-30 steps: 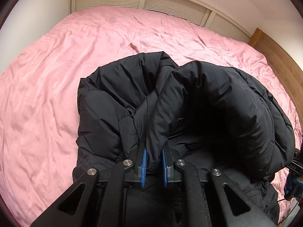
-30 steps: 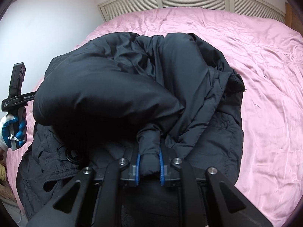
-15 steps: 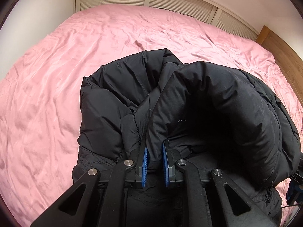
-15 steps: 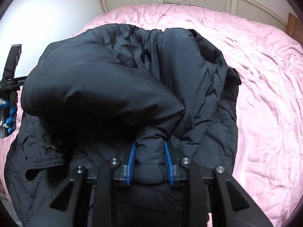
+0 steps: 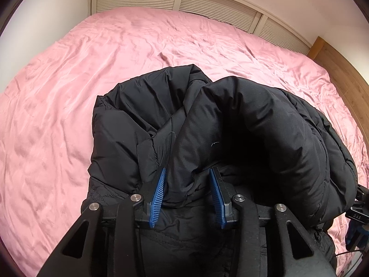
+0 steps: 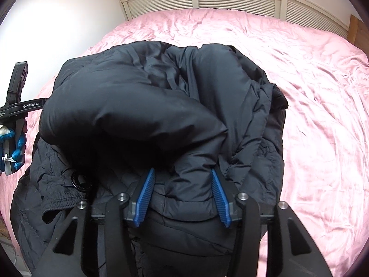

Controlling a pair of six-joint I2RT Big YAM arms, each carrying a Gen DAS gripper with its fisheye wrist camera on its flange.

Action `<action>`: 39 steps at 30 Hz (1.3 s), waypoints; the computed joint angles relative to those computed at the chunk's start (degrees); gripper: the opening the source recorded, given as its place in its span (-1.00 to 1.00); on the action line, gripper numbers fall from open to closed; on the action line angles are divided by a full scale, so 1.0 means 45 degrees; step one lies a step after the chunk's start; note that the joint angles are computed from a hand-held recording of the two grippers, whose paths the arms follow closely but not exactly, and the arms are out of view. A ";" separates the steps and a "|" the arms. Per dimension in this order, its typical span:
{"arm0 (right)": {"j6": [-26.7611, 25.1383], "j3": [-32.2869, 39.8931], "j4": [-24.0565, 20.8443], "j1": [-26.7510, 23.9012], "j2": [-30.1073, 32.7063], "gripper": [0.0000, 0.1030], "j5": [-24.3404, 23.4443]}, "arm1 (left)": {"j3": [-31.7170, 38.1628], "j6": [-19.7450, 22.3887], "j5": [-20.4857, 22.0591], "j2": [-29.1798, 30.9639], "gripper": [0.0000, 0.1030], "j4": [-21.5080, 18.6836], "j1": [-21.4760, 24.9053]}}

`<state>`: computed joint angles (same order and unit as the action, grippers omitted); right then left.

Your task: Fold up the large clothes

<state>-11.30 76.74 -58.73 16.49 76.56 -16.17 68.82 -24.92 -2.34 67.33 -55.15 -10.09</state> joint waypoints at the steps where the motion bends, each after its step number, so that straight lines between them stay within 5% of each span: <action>1: -0.0007 -0.0008 -0.0049 -0.0033 -0.0113 0.02 -0.0076 | -0.0032 -0.0071 -0.0025 -0.0111 -0.03 0.0007 -0.0009; 3: -0.0015 0.0033 -0.0182 -0.0140 -0.0321 0.08 -0.0245 | -0.0102 -0.0141 -0.0179 -0.0389 0.15 -0.0016 -0.0053; 10: 0.0161 0.1050 -0.0456 -0.0444 -0.0790 0.09 -0.1051 | 0.0696 0.0056 -0.0583 -0.0613 0.17 0.0124 -0.0228; 16: 0.1009 0.4241 0.0044 0.0557 0.1403 0.11 -0.0467 | 0.3396 0.0672 -0.0537 0.1783 0.19 0.0829 -0.0616; 24: 0.1555 0.6984 -0.0804 0.1440 0.4074 0.11 0.0340 | 0.6276 0.0905 -0.0323 0.4915 0.19 -0.0054 -0.0919; 31: 0.1088 0.4898 -0.1045 0.1468 0.3748 0.11 0.0399 | 0.3947 0.1142 -0.0017 0.4059 0.18 -0.0028 -0.1060; 39: 0.0514 0.1312 0.0319 0.1377 0.2066 0.16 0.0636 | 0.1146 0.1053 -0.0419 0.2756 0.17 0.0684 -0.1604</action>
<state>-8.99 82.65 -57.29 22.68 85.86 -13.31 73.98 -20.18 -4.23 79.73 -52.07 -17.31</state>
